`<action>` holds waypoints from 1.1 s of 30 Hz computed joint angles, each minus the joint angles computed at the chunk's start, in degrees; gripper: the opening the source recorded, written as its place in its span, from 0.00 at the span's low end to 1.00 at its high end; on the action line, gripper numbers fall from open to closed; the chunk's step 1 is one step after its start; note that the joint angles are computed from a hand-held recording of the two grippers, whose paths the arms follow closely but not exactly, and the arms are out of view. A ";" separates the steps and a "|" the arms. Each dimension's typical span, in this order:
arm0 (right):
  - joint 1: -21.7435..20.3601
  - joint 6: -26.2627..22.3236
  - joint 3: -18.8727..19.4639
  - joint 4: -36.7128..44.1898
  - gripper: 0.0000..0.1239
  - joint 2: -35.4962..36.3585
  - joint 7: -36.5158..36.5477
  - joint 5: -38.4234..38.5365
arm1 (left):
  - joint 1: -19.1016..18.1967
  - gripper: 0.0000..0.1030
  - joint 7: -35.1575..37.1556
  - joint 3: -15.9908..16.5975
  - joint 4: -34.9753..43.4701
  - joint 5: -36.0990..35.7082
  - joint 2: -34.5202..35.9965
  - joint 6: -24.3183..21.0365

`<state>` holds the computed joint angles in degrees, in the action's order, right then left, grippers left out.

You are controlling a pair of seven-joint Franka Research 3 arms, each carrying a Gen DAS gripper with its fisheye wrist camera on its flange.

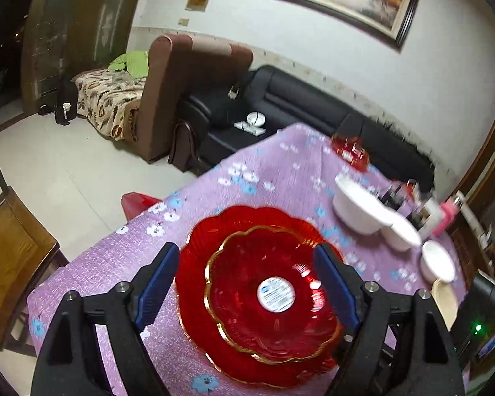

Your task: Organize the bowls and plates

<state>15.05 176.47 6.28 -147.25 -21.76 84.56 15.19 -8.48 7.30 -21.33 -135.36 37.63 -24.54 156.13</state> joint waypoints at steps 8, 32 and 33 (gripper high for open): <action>1.68 1.79 -4.07 -5.10 0.50 -8.45 -2.72 2.17 | 1.06 0.88 -4.16 -3.97 1.88 4.15 -1.46 -0.78; -12.22 1.90 -21.53 -2.23 0.50 -6.69 -11.71 8.93 | -14.24 0.88 10.42 -1.67 24.81 5.07 22.51 -10.23; -10.90 1.79 -23.84 -1.77 0.50 -6.27 -12.98 11.27 | -15.18 0.88 11.94 -1.24 27.01 3.95 24.70 -10.43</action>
<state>4.15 178.26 -17.56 -149.02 -28.03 71.58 26.47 -23.66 19.24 -22.57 -108.35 41.58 0.16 145.69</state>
